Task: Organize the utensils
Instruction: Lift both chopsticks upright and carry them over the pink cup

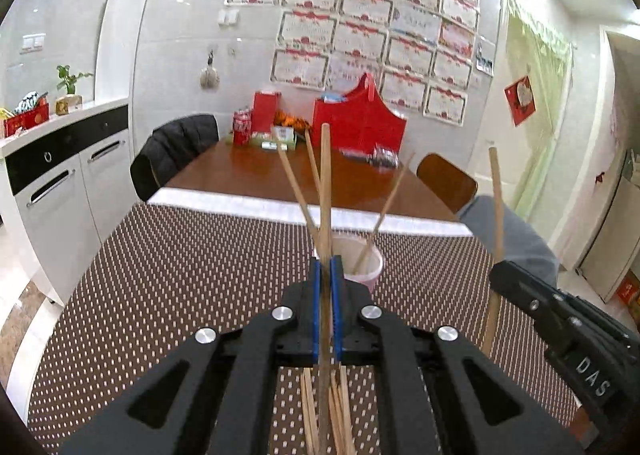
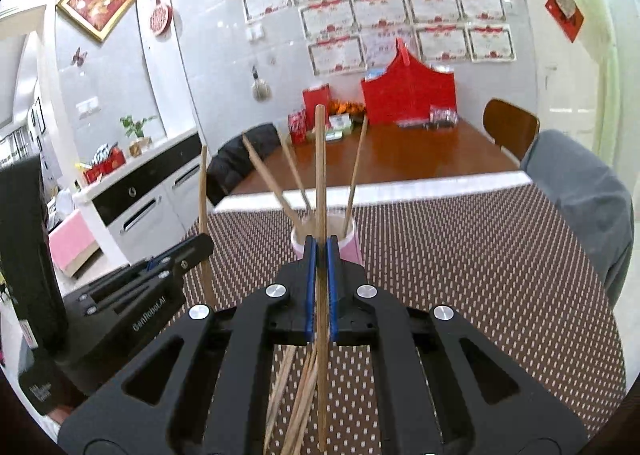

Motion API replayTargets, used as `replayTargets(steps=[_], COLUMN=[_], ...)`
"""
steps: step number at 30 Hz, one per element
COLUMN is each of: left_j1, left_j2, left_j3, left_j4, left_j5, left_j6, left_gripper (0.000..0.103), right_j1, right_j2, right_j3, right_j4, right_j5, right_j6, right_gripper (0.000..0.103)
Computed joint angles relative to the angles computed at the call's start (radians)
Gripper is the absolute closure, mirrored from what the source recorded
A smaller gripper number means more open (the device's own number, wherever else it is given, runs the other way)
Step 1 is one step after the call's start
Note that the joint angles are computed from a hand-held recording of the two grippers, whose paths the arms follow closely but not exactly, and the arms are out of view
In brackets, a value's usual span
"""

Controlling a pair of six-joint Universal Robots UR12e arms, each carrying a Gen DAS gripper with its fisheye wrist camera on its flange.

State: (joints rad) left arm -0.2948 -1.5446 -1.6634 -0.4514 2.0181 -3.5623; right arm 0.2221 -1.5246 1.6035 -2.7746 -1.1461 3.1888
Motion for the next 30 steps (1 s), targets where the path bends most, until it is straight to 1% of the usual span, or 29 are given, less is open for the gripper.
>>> replayTargets(steps=[3, 5, 7, 11, 15, 19, 22, 24, 27, 30], left_j1=[-0.002, 0.001, 0.004, 0.013, 0.019, 0.034, 0.040, 0.047, 0.063, 0.079], left_j2=[-0.025, -0.042, -0.060, -0.083, -0.116, -0.146, -0.173, -0.183, -0.202, -0.214], left_j3=[0.037, 0.060, 0.085, 0.121, 0.160, 0.202, 0.222, 0.229, 0.240, 0.241], left_j4=[0.012, 0.025, 0.040, 0.074, 0.127, 0.158, 0.205, 0.213, 0.207, 0.202], left_j5=[0.024, 0.031, 0.039, 0.036, 0.058, 0.048, 0.068, 0.073, 0.067, 0.053], left_j6=[0.008, 0.016, 0.027, 0.041, 0.068, 0.083, 0.100, 0.092, 0.078, 0.058], left_gripper=[0.097, 0.097, 0.097, 0.097, 0.097, 0.097, 0.097, 0.097, 0.097, 0.097], right_j1=[0.003, 0.011, 0.014, 0.018, 0.022, 0.029, 0.039, 0.043, 0.046, 0.047], right_j2=[0.016, 0.031, 0.045, 0.077, 0.111, 0.153, 0.184, 0.202, 0.233, 0.260], right_j3=[-0.030, -0.056, -0.079, -0.131, -0.182, -0.227, -0.255, -0.269, -0.298, -0.323], right_j4=[-0.029, -0.046, -0.055, -0.072, -0.079, -0.118, -0.141, -0.154, -0.140, -0.103], right_j5=[-0.016, -0.048, -0.063, -0.078, -0.071, -0.077, -0.098, -0.110, -0.108, -0.101], right_j6=[0.029, 0.030, 0.039, 0.060, 0.076, 0.100, 0.108, 0.120, 0.140, 0.149], right_gripper=[0.098, 0.098, 0.098, 0.098, 0.098, 0.098, 0.098, 0.098, 0.098, 0.098])
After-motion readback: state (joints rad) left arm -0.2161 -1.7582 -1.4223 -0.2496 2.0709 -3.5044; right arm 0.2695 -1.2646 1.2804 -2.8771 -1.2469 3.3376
